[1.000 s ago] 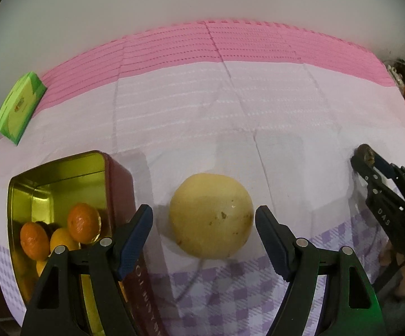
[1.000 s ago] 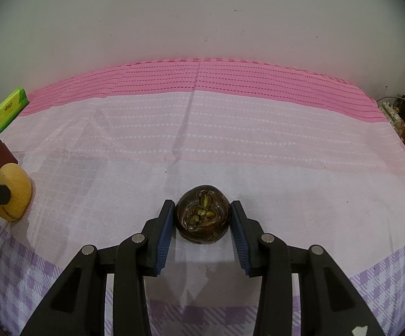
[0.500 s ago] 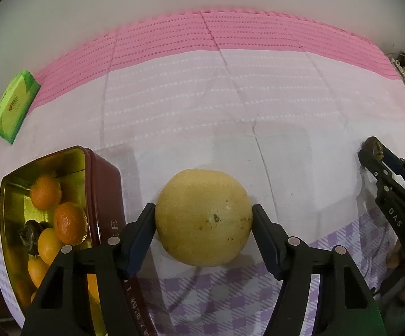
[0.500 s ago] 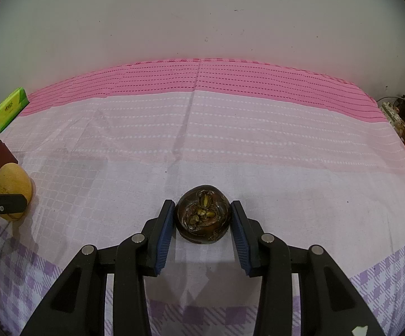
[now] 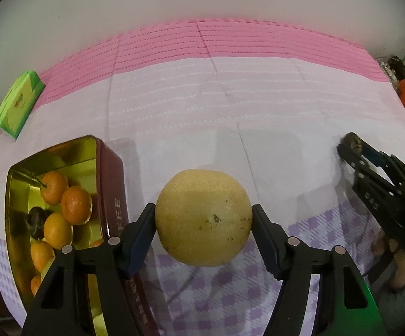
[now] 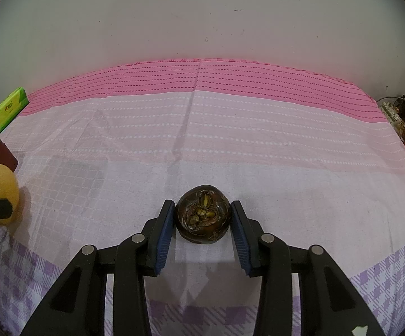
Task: Organize fruits
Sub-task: 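Carry the pale melon over the gold tray with the left gripper and lower it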
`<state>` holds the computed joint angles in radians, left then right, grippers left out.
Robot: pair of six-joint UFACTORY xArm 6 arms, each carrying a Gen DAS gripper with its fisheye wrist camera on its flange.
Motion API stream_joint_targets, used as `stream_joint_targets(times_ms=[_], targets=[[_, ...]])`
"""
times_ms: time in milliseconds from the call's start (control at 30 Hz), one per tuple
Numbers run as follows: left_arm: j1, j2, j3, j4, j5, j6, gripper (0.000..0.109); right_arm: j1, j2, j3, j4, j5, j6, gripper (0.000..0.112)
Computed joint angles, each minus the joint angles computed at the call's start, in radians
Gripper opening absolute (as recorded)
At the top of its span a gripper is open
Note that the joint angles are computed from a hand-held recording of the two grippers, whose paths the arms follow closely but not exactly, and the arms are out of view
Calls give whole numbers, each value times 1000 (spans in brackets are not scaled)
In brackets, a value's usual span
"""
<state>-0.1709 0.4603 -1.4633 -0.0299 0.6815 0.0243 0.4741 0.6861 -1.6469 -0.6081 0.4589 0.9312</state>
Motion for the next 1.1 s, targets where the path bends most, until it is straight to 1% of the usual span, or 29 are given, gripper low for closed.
stream_joint_targets(times_ms=[233,433,667,900,1100], targets=[[3,-65,55,-9,2,4,67,0,0,0,0,0,0,38],[24,-142,115,-36,-20,10,67,0,0,-1,0,1,0,38],[76,-197,140,-19,-26,-16,67,0,0,-1,1,1,0,38],[132,-213,147,4,-20,-54,67,-1,1,-1,1,1,-1,38],[176,-222,162,49,-28,-98,67,-1,1,-2,1,2,-1,38]])
